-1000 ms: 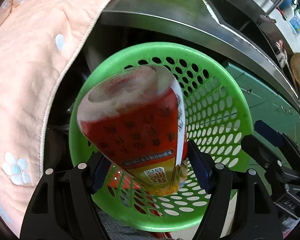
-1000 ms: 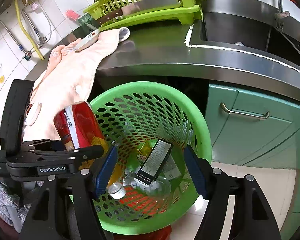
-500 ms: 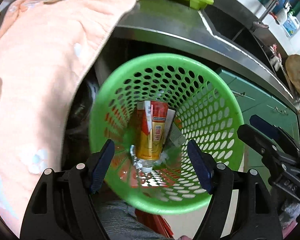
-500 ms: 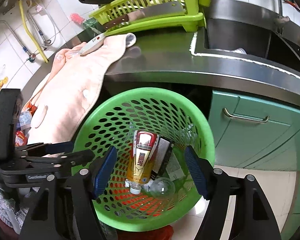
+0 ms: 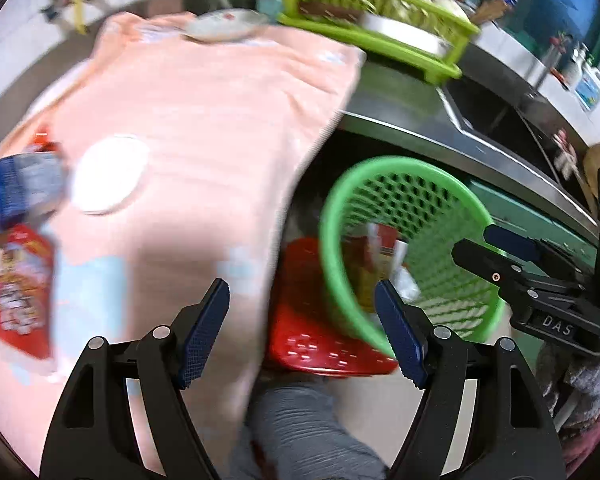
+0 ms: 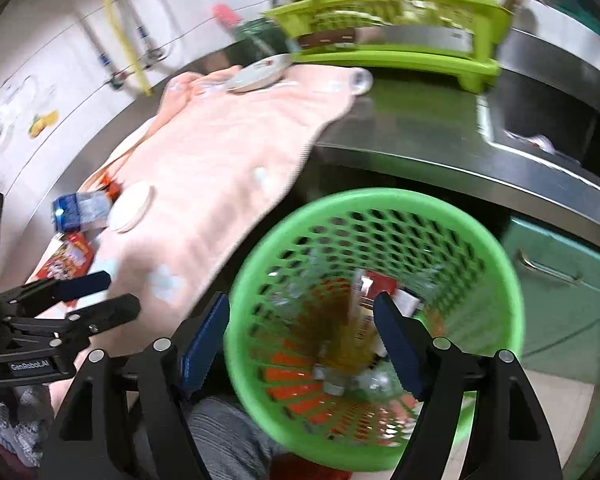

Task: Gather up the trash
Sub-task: 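Move the left tool to the red paper cup while the right tool approaches the white lid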

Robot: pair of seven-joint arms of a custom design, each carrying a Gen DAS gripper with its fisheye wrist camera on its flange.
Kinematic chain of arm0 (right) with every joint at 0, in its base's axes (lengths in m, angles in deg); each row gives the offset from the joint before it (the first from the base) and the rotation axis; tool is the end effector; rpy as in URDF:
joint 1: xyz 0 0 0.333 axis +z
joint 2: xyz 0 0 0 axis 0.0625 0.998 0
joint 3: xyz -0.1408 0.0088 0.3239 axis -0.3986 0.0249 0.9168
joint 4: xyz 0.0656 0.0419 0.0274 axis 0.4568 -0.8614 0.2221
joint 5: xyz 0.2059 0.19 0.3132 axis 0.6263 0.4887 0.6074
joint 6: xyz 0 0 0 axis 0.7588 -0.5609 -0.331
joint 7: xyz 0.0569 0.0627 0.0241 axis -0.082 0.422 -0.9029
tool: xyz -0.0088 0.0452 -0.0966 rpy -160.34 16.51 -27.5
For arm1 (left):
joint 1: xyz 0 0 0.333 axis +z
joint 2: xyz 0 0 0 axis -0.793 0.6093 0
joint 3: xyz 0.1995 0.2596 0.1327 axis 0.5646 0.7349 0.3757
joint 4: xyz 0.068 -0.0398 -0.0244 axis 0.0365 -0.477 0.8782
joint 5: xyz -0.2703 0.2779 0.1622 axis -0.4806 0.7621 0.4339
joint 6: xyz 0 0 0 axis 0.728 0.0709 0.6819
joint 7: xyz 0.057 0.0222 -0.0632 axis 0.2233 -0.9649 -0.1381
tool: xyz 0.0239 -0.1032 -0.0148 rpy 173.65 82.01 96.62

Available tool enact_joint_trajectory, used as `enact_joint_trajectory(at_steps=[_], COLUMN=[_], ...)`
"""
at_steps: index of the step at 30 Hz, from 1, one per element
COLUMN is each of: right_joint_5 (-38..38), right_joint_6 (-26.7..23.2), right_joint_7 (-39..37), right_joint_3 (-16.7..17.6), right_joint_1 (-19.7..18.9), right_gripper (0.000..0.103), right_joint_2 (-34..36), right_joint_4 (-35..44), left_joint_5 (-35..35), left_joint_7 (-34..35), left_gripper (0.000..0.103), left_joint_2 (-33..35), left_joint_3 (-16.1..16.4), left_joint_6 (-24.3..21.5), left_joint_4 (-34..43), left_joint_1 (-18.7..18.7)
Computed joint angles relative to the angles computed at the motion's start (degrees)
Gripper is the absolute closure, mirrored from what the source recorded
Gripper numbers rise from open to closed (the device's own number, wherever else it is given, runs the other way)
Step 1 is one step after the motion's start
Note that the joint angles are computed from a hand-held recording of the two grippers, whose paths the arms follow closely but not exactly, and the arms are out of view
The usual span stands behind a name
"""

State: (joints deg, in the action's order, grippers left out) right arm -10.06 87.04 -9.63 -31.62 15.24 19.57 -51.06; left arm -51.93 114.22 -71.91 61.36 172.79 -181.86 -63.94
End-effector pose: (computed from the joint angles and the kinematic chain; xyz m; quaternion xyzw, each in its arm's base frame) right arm 0.5778 0.1259 0.5271 -0.7131 0.6099 -0.0922 0.3331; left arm 0.5558 -0.2219 0.5501 -0.6517 0.7048 -0.2459 0.1345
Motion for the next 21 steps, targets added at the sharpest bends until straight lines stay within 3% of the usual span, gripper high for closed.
enact_joint_trajectory(at_steps=[10, 15, 21], right_joint_5=[-0.3, -0.7, -0.7], right_joint_6=[-1.0, -1.5, -2.8], right_joint_7=[-1.5, -1.6, -2.1], right_joint_3=[2.6, 3.2, 3.8], right_joint_1=[4.2, 6.0, 7.6], right_gripper=[0.023, 0.023, 0.023], right_joint_2=[3.7, 5.3, 7.8], right_joint_4=[5.6, 7.8, 10.9], left_joint_5=[9.2, 13.1, 9.2], left_joint_7=[-7.0, -8.4, -2.1], left_gripper=[0.026, 0.024, 0.023], left_joint_2=[-11.4, -13.4, -10.8], left_joint_3=[4.1, 6.1, 9.5], left_joint_6=[2.3, 1.4, -2.6], left_joint_4=[-9.6, -10.8, -8.0], left_joint_1=[4.6, 7.2, 7.8])
